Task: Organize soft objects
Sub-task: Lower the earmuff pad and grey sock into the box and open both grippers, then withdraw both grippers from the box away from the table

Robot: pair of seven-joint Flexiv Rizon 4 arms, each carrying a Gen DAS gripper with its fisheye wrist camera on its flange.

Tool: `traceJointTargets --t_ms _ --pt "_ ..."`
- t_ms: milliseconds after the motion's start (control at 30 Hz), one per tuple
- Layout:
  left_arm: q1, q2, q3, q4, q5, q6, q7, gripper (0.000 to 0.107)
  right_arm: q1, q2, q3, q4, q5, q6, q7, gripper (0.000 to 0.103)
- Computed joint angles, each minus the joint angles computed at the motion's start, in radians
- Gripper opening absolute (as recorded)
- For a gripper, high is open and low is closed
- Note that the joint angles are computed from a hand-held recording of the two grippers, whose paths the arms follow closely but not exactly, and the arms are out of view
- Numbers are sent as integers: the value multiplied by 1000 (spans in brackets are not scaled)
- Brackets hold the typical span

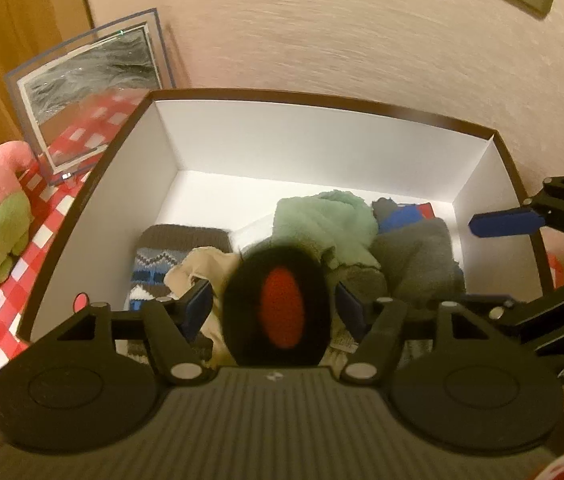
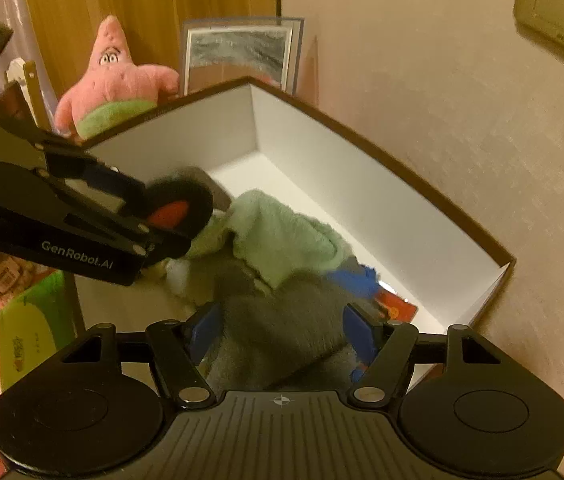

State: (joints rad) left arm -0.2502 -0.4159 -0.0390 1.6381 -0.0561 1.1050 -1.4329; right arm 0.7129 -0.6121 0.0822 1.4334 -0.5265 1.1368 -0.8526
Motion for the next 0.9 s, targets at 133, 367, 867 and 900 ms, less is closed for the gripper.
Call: traceJointTargets --t_ms 133,367,867,900 --pt "-8 19 13 8 20 -1 -16 68 6 20 -14 24 -16 26 27 70" --pt "-12 62 19 38 40 2 -60 68 10 55 -20 71 -47 59 74 71" --pt "-9 243 10 214 49 102 -172 68 70 170 -120 238 -259 188 373 71" --pt "-6 268 8 242 39 119 -175 68 76 185 -131 257 -298 197 416 71"
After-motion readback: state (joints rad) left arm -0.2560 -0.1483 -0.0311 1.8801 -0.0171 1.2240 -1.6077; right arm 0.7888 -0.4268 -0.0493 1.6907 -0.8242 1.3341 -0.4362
